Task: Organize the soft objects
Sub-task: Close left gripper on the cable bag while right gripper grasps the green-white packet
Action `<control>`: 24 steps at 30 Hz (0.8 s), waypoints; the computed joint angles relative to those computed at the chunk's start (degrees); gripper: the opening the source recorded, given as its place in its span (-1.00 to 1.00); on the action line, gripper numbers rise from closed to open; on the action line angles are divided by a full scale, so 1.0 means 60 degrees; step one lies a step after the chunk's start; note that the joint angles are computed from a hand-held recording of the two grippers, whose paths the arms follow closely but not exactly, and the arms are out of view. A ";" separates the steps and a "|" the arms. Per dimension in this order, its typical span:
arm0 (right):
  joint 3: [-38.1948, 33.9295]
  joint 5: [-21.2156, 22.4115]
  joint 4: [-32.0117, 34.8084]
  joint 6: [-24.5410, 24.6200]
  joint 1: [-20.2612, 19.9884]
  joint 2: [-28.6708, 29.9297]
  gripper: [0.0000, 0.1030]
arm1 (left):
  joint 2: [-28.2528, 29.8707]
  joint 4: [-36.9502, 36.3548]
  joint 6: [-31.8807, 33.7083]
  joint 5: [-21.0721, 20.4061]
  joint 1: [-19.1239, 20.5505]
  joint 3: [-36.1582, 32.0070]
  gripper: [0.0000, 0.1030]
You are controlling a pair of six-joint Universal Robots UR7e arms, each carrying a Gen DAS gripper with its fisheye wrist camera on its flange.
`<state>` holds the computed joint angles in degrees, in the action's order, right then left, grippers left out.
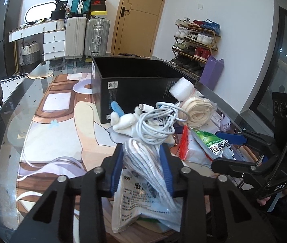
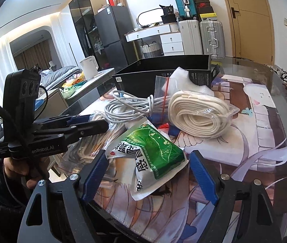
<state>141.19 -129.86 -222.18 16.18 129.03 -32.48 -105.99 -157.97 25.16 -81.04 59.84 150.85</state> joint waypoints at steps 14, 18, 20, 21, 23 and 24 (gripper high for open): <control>-0.0241 0.0199 0.0350 -0.0150 -0.0272 -0.0075 0.69 | 0.0304 -0.0151 -0.0215 -0.0294 0.0623 -0.0433 -0.54; -0.0341 0.0170 0.0555 -0.0135 -0.0290 -0.0094 0.69 | 0.0287 -0.0102 -0.0181 -0.0300 0.0640 -0.0455 -0.54; -0.0390 0.0165 0.0616 -0.0138 -0.0315 -0.0083 0.69 | 0.0264 -0.0118 -0.0162 -0.0328 0.0648 -0.0459 -0.54; -0.0407 0.0172 0.0656 -0.0134 -0.0339 -0.0094 0.69 | 0.0244 -0.0170 -0.0158 -0.0345 0.0649 -0.0448 -0.55; -0.0439 0.0167 0.0618 -0.0158 -0.0364 -0.0083 0.69 | 0.0212 -0.0194 -0.0183 -0.0394 0.0658 -0.0473 -0.56; -0.0450 0.0157 0.0548 -0.0214 -0.0364 -0.0061 0.69 | 0.0199 -0.0215 -0.0190 -0.0421 0.0668 -0.0492 -0.57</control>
